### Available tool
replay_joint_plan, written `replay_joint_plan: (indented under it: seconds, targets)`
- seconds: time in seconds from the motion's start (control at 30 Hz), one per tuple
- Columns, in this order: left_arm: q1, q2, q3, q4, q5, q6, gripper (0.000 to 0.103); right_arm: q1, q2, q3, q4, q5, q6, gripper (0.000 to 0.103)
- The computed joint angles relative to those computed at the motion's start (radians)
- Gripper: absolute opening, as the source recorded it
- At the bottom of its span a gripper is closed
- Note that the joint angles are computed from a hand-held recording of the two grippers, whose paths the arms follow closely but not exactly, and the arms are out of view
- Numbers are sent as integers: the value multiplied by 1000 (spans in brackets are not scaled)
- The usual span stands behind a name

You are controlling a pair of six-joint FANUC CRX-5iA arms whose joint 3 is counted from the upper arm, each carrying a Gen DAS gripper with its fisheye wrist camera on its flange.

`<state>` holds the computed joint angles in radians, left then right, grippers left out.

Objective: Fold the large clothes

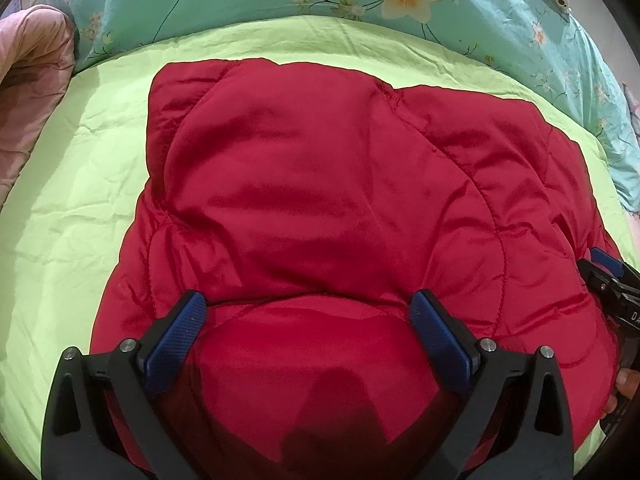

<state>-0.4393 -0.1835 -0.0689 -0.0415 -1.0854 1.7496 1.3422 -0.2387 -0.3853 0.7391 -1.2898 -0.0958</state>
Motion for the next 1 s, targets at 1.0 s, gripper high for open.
replay_joint_plan:
  seconds: [1.0]
  targets:
    - [60,-314,-242,121,-39,-101,103,368,-94,-68,-4,-267,-252,93]
